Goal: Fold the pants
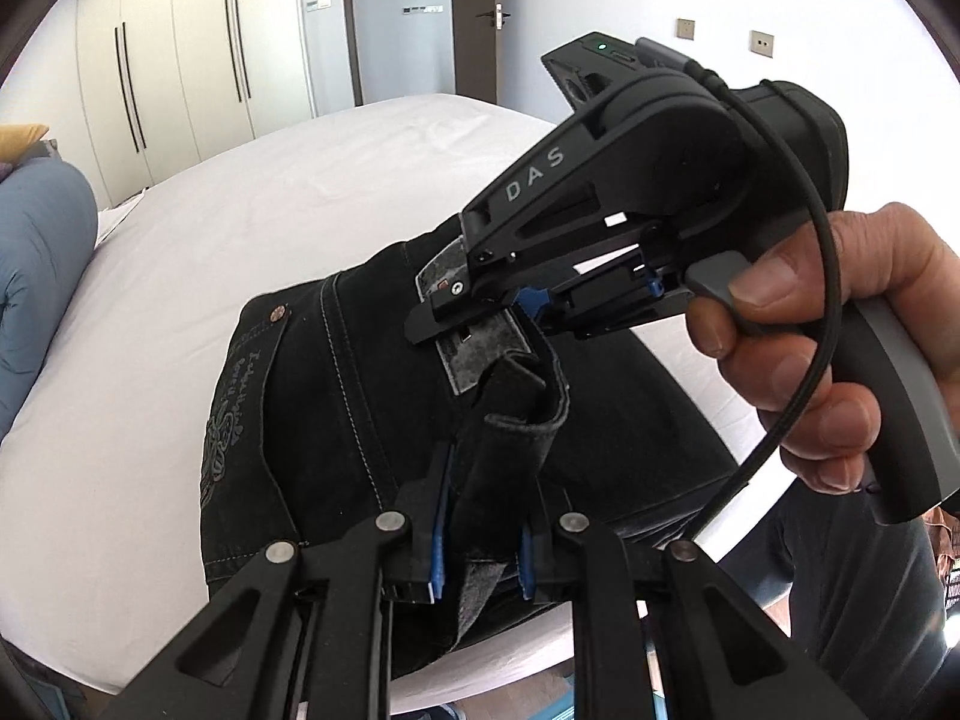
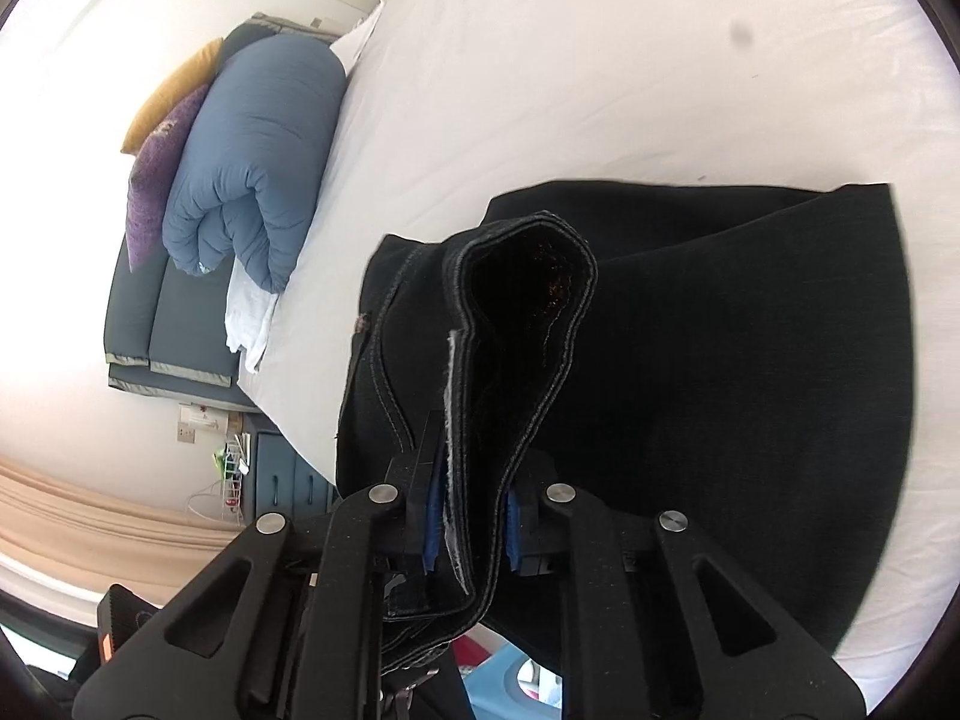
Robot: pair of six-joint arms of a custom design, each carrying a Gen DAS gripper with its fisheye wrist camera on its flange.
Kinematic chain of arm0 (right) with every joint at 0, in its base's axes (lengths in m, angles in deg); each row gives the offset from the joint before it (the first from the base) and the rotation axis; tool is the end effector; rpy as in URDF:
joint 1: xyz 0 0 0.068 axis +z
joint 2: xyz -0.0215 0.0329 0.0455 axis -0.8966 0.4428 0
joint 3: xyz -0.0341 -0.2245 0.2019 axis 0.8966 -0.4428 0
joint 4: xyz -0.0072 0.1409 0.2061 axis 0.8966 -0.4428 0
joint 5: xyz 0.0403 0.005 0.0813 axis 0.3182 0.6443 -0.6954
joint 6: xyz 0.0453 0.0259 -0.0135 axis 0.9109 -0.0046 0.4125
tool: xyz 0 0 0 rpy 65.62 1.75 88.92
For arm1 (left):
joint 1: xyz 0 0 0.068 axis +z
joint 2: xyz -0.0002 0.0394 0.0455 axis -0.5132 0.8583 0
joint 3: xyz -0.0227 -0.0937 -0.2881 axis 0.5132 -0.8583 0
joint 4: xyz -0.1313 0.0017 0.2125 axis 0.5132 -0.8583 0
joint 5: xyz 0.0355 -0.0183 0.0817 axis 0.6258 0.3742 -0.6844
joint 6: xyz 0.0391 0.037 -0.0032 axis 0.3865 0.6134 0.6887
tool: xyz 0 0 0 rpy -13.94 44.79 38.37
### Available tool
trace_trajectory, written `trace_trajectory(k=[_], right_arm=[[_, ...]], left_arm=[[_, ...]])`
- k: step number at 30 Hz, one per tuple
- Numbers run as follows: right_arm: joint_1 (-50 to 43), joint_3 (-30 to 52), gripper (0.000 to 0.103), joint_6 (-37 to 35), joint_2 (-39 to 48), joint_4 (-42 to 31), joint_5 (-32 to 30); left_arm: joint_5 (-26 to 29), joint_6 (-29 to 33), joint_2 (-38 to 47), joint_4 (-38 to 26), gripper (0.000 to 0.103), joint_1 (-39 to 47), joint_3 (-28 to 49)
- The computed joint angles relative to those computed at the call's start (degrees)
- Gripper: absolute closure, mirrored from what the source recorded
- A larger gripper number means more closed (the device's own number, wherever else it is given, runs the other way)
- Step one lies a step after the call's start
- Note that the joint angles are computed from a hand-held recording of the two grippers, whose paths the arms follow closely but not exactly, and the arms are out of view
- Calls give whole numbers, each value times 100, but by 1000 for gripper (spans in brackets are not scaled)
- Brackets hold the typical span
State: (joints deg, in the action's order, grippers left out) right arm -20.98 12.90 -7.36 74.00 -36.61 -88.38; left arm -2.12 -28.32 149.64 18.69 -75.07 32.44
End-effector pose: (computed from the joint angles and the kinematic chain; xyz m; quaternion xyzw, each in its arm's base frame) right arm 0.3235 0.3255 0.2875 -0.1119 0.9029 0.4114 0.0541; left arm 0.1806 -0.1575 0.3145 0.1137 0.9234 -0.0322 0.3652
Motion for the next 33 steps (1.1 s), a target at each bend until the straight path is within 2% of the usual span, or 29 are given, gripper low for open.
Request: trace_trajectory(k=[9, 22, 28, 33], right_arm=[[-939, -890, 90, -541, -678, -55, -270], [-1463, -1686, 90, -688, -635, 527, -379], [-1506, -2056, 90, -696, -771, 717, -312], [-1491, -2636, 90, -336, -833, 1499, -349]], left_arm=[[354, 471, 950, 310, 85, -168, 674], [479, 609, 1865, 542, 85, -327, 1075], [660, 814, 1921, 957, 85, -192, 709], [715, 1001, 2049, 1302, 80, -116, 476]])
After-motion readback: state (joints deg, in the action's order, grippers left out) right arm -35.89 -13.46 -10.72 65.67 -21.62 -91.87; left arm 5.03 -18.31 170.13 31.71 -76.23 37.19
